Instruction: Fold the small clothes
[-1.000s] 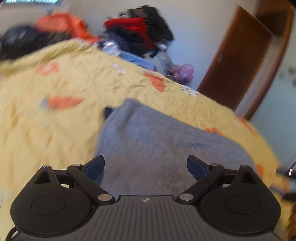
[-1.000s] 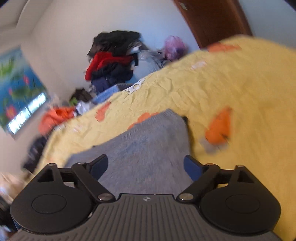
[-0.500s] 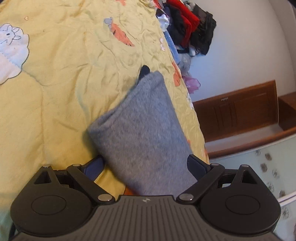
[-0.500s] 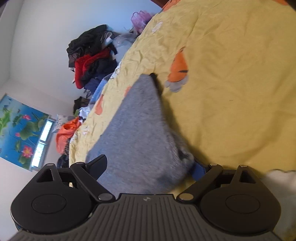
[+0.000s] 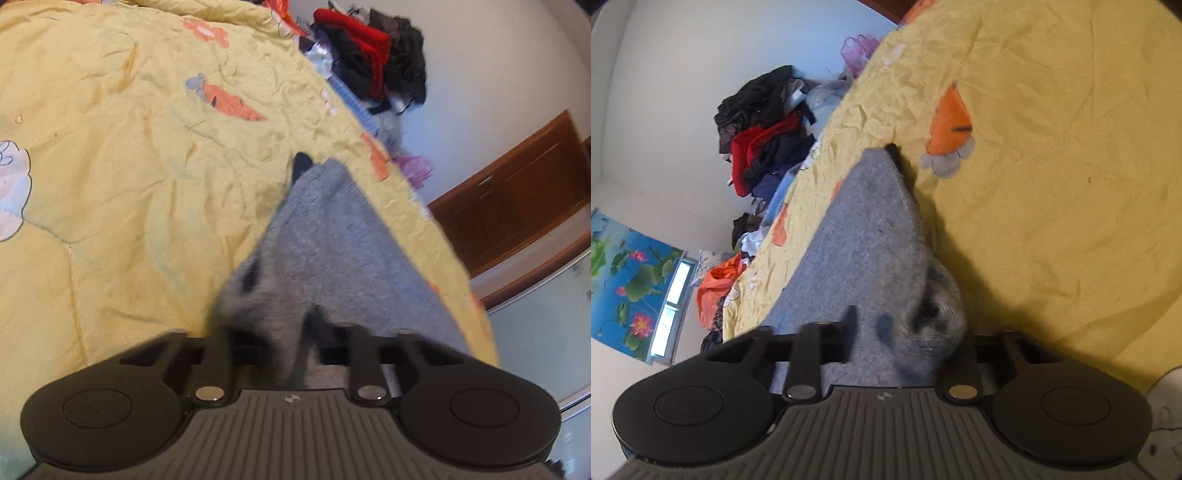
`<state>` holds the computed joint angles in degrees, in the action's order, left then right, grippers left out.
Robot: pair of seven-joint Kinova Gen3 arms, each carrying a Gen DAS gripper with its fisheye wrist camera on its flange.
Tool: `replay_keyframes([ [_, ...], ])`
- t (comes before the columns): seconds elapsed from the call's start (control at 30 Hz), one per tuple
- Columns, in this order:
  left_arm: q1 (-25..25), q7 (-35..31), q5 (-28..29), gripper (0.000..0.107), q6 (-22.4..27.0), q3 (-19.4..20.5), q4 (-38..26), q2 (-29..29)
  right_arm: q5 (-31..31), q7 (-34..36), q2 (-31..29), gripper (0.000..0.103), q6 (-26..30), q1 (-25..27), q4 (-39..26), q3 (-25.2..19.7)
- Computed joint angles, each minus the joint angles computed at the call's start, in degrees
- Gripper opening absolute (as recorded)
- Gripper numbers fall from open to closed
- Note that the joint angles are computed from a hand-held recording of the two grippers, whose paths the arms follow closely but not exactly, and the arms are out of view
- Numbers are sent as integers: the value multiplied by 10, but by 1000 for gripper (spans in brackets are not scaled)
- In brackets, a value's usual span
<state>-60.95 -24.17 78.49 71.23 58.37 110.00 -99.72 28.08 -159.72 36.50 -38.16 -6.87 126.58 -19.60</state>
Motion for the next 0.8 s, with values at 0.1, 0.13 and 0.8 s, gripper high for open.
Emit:
replay_keyframes([
  [0.1, 5, -33, 7, 5, -2, -4, 21, 11, -20, 11, -15, 11, -22, -31, 20, 29],
  [0.13, 11, -43, 6, 5, -4, -9, 34, 12, -29, 18, -21, 11, -32, -37, 29, 34],
  [0.8, 17, -15, -14, 43, 10, -16, 35, 16, -87, 124, -129, 93, -62, -65, 104, 89],
])
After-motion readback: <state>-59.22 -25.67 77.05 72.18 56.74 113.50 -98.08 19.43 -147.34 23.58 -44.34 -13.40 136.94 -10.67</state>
